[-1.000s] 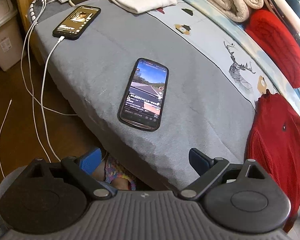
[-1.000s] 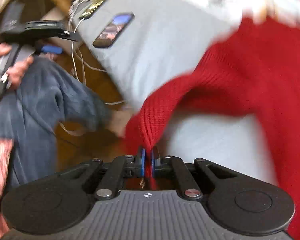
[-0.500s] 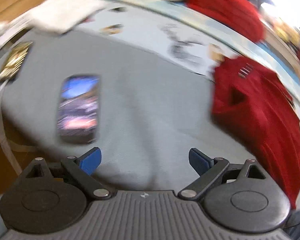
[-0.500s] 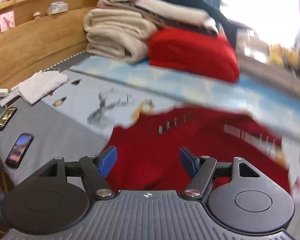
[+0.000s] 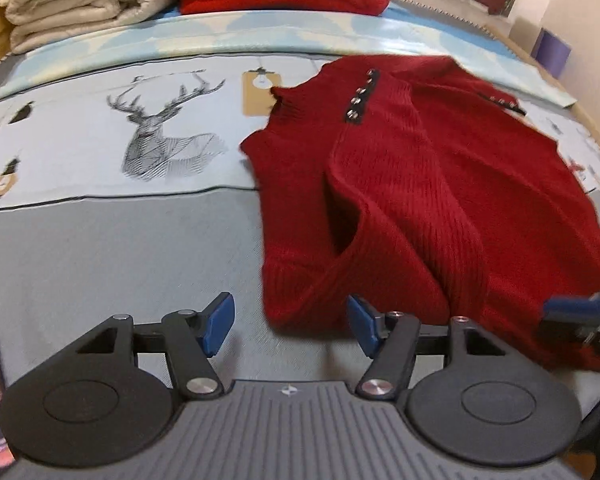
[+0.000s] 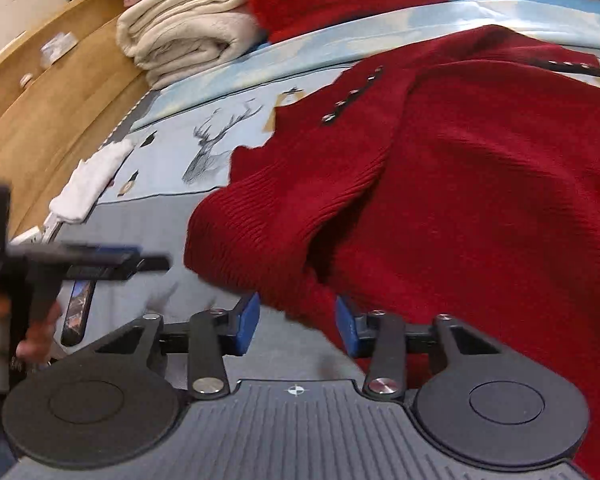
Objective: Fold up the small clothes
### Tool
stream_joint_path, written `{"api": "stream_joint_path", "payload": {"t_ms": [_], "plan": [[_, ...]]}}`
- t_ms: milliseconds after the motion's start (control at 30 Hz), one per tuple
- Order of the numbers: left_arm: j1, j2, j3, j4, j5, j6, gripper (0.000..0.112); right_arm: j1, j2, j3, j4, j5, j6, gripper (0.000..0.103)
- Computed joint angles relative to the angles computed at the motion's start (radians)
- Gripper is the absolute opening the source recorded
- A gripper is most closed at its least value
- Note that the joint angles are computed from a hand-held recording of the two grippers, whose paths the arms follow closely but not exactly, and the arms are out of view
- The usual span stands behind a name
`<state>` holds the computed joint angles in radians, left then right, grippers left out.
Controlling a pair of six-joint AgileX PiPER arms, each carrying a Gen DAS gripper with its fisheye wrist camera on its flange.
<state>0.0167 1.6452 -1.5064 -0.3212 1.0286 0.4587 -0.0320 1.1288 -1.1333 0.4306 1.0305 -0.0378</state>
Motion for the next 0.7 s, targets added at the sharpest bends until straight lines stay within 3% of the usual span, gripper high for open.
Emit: {"api": "stream_joint_path", "payload": {"t_ms": [33, 167, 300, 333, 367, 400, 467, 600, 667, 700], "plan": [[0.006, 0.019, -0.015, -0.029, -0.001, 0.012, 0.070, 0.024, 0.000, 0.019, 0.006, -0.034, 0.010, 0.045], [0.017, 0.080, -0.034, -0.123, -0.033, 0.056, 0.095, 0.128, 0.049, 0.048, -0.027, -0.190, 0.112, 0.045], [-0.007, 0.127, -0.067, -0.154, -0.042, 0.071, 0.093, 0.182, 0.167, -0.004, -0.142, -0.223, 0.248, 0.047], [-0.002, 0.135, -0.069, -0.193, -0.035, 0.090, 0.069, 0.173, 0.187, -0.010, -0.126, -0.217, 0.246, 0.046], [0.003, 0.155, -0.093, -0.221, 0.005, 0.101, 0.005, 0.154, 0.199, -0.011, -0.092, -0.208, 0.229, 0.024], [0.002, 0.185, -0.132, -0.226, 0.051, 0.081, 0.008, 0.130, 0.198, 0.000, -0.046, -0.207, 0.200, 0.009], [0.019, 0.175, -0.129, -0.261, 0.055, 0.089, 0.007, 0.100, 0.164, 0.017, -0.026, -0.206, 0.187, 0.008], [0.135, 0.194, -0.170, -0.413, 0.145, 0.163, 0.007, -0.041, 0.061, 0.049, 0.106, -0.145, 0.111, 0.005], [0.135, 0.235, -0.211, -0.342, 0.172, 0.107, 0.007, -0.150, 0.041, 0.082, 0.188, -0.101, 0.064, 0.005], [0.105, 0.232, -0.195, -0.247, 0.134, 0.086, 0.007, -0.194, 0.053, 0.104, 0.218, -0.073, 0.054, 0.000]]}}
